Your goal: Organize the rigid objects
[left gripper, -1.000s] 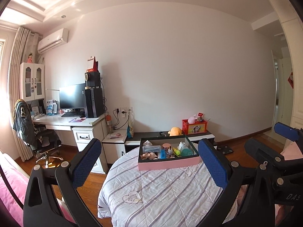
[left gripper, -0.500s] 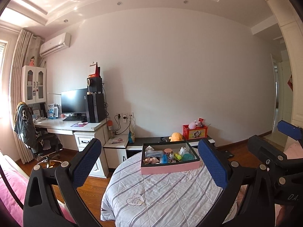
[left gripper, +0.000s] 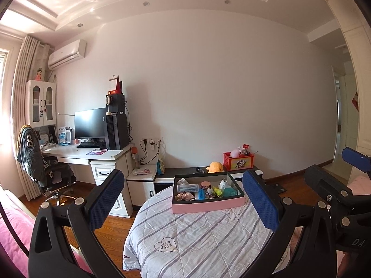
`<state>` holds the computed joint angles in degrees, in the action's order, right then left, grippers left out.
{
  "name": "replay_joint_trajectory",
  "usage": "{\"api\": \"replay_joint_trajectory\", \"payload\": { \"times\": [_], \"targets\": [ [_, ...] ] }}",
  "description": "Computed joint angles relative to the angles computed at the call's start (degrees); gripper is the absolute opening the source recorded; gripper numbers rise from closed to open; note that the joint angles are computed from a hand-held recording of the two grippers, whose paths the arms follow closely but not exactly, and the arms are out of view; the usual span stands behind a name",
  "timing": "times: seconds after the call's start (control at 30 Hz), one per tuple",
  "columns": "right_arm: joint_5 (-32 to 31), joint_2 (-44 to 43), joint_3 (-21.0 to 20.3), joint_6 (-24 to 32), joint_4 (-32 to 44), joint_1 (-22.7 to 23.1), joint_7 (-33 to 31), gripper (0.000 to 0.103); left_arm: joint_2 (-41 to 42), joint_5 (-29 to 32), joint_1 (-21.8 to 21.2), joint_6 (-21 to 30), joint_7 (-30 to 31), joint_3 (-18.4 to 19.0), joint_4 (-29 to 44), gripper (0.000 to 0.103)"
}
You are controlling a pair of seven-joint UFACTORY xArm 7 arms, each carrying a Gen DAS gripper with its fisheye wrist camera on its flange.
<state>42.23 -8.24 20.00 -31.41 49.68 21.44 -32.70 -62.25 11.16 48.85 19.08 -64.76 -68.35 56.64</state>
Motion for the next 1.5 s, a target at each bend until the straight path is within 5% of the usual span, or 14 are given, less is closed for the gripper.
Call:
{"api": "replay_joint_trajectory", "payload": {
  "times": [1.5],
  "targets": [
    [2.4, 0.4, -0.2, -1.3, 0.1, 1.7, -1.8, 0.103, -2.4, -0.2, 0.5, -1.1, -0.7, 0.3, -0.9, 0.103]
  ]
}}
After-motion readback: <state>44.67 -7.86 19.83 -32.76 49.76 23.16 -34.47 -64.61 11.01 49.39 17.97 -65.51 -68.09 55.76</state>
